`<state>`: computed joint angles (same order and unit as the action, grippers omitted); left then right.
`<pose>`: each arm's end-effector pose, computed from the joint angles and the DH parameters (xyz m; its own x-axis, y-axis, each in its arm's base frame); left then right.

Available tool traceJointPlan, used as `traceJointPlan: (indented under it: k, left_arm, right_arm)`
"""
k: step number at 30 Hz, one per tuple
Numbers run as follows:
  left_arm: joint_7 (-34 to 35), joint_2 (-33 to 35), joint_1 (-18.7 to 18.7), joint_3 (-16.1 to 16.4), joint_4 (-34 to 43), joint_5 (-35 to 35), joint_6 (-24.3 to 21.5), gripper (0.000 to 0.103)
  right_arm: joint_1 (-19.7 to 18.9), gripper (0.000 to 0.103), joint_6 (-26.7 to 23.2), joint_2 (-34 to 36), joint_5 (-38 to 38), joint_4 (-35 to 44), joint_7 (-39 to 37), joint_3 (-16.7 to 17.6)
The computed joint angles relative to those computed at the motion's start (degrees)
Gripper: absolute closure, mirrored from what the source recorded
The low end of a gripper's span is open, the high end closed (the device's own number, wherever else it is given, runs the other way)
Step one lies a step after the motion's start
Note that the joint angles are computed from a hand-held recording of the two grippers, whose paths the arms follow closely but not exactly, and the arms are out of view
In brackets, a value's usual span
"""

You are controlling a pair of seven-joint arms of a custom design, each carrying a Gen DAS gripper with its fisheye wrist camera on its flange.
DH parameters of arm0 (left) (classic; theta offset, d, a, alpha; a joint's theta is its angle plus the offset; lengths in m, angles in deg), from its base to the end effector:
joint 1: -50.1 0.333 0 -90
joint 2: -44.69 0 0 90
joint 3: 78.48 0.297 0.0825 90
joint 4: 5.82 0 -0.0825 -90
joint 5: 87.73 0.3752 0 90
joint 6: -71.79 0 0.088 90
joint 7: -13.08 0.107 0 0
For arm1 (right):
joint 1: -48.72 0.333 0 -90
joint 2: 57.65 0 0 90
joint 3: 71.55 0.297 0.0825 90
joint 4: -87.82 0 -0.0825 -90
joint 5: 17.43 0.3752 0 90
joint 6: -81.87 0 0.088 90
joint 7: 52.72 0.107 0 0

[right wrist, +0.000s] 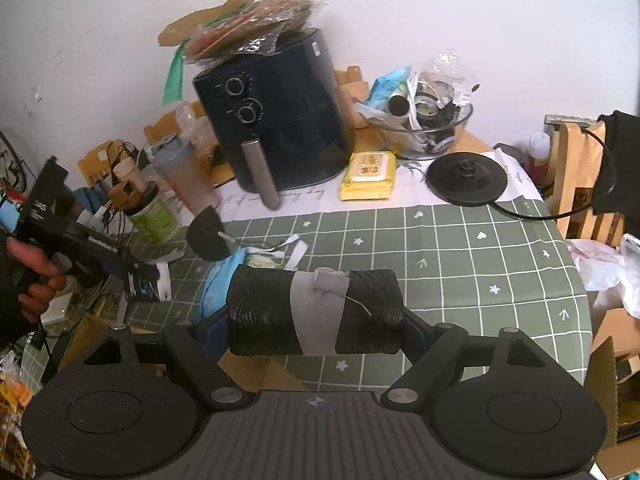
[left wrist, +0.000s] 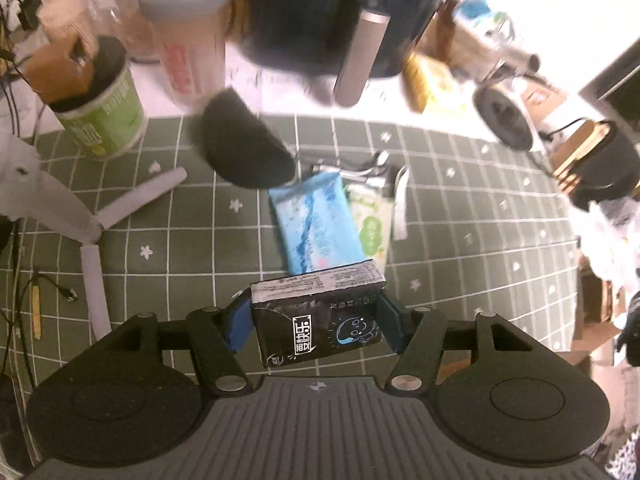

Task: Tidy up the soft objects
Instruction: 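Carry the black roll and black box over the cardboard box with both tools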

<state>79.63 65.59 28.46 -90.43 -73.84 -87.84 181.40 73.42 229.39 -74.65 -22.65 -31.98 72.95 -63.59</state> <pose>0.5779 -0.3489 0.6057 -0.1780 -0.9608 0.2124 -0.9479 0.1095 -0.2992 0.4280 0.2864 0.6226 0.1266 -0.9454 -0.3003 -0.7621 0.1011 -0.6395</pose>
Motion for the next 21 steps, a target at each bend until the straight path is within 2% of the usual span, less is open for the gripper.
traceJointPlan:
  k: [3,6,12,21]
  left_arm:
    - [0.4,-5.4,0.9,-0.6,-6.9,-1.8,5.6,0.042]
    - [0.4,-9.5,1.3,-1.2,-11.4,-2.9,8.6,0.042]
    - [-1.0,-17.1,1.6,-2.4,-19.6,-3.8,12.7,0.042]
    - [-1.7,-24.8,1.6,-4.5,-27.9,-6.6,16.0,0.04]
  right_arm:
    - [1.4,0.019,-1.4,-0.3,2.8,0.9,-3.1,-0.8]
    - [2.5,0.019,-2.8,-0.6,5.3,1.7,-6.1,-1.2]
    - [3.9,0.019,-3.1,-2.1,9.0,1.0,-9.2,-1.1]
    - [6.9,0.019,-3.0,-2.7,14.8,0.4,-15.7,-1.6]
